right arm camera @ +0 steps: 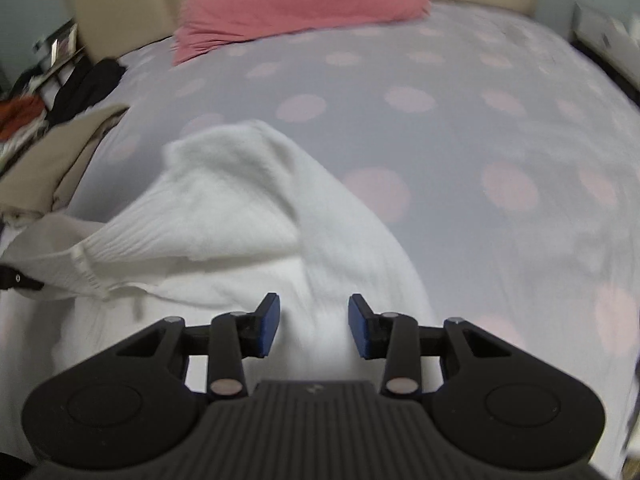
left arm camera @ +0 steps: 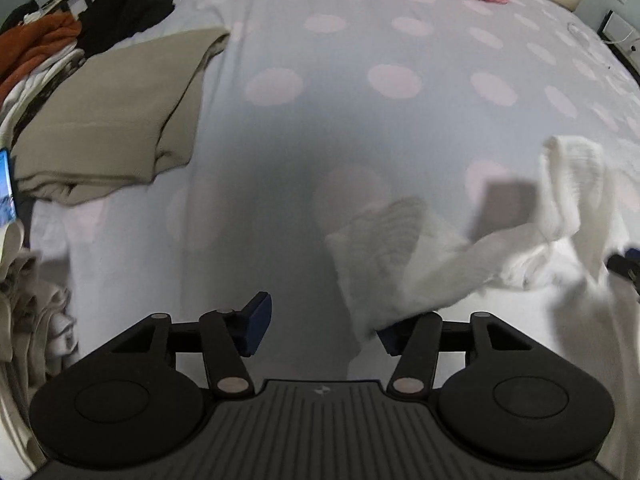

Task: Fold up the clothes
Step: 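Lay the shirt flat on the bed and open both grippers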

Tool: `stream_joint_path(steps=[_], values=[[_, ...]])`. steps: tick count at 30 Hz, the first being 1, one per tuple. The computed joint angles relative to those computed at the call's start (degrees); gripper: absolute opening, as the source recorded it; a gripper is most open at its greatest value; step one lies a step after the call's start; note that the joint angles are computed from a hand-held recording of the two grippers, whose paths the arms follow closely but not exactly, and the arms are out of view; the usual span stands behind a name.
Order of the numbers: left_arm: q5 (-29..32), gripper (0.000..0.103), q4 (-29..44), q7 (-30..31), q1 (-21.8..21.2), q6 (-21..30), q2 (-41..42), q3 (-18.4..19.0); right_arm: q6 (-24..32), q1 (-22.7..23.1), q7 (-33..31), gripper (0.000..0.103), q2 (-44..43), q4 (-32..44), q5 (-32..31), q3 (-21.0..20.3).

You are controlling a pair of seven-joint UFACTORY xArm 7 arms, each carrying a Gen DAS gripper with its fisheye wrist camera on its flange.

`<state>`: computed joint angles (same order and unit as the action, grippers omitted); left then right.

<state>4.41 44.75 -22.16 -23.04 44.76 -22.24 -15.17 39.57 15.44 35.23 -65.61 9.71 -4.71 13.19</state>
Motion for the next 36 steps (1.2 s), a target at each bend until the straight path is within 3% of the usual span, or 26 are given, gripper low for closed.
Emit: stream_joint_path(steps=[2, 4, 6, 7, 8, 9, 10, 16, 21, 22, 24, 25, 28, 33, 36], values=[[0.20, 0.053, 1.16, 0.22, -0.07, -0.60, 1.14, -0.16, -7.24, -3.58, -1.17, 0.043, 7.47, 2.50, -3.88, 2.49], [0.62, 0.053, 2.59, 0.46, -0.17, -0.47, 2.40, -0.40, -13.99, -8.16, -2.52, 0.052, 14.58, 5.49, -8.26, 4.24], [0.95, 0.053, 3.69, 0.49, -0.15, -0.20, 3.32, -0.38, -15.99, -11.32, -4.35, 0.067, 23.68, 10.12, -11.35, 3.84], [1.04, 0.053, 4.10, 0.47, -0.15, -0.02, 3.65, -0.34, -14.47, -10.88, -7.17, 0.067, 28.65, 12.98, -10.50, 1.87], [1.14, 0.053, 4.51, 0.44, -0.15, 0.16, 3.97, -0.31, -11.16, -9.94, -10.93, 0.055, 33.50, 15.91, -7.25, -0.33], [1.24, 0.053, 4.92, 0.41, -0.14, 0.34, 4.30, -0.28, -9.68, -9.50, -12.29, 0.001, 35.94, 17.43, -6.15, -1.91], [1.28, 0.053, 4.94, 0.41, -0.07, 0.04, 4.32, -0.08, -10.32, -9.40, -11.26, 0.008, 35.99, 17.41, -7.45, -3.02], [-0.24, 0.054, 4.23, 1.83, -0.03, -3.45, 4.18, 1.26, -14.92, -16.13, -8.71, 0.005, 33.35, 18.10, -10.72, -4.19], [-5.45, 0.060, 2.76, 6.21, -2.07, -7.45, 3.87, 2.17, -17.80, -22.03, -8.42, 0.006, 36.06, 21.80, -12.86, -4.88], [-4.80, 0.057, 2.58, 6.08, -2.05, -7.72, 3.55, 1.46, -16.73, -21.73, -9.07, 0.008, 37.11, 22.46, -12.15, -5.65], [-6.55, 0.053, 2.16, 7.65, -3.17, -8.37, 2.58, 1.60, -10.91, -18.34, -13.23, 0.031, 39.18, 23.50, -7.68, -9.08], [-9.87, 0.053, 1.54, 10.36, -4.83, -9.35, 1.71, 3.08, -8.06, -17.23, -15.15, 0.030, 39.51, 23.28, -6.61, -9.90], [-17.06, 0.054, 0.65, 17.02, -8.05, -9.72, -0.18, 5.70, -9.14, -20.07, -10.76, 0.028, 35.57, 17.91, -11.53, -5.67], [-14.27, 0.054, 0.08, 13.33, -4.83, -2.09, 0.51, 2.72, -9.93, -17.08, -4.49, 0.029, 21.59, 7.12, -4.66, -7.35], [-16.32, 0.054, -2.20, 12.79, -4.86, 1.67, -0.78, 3.27, -3.61, -13.12, -4.63, 0.034, 6.47, 0.53, -2.19, -6.45]])
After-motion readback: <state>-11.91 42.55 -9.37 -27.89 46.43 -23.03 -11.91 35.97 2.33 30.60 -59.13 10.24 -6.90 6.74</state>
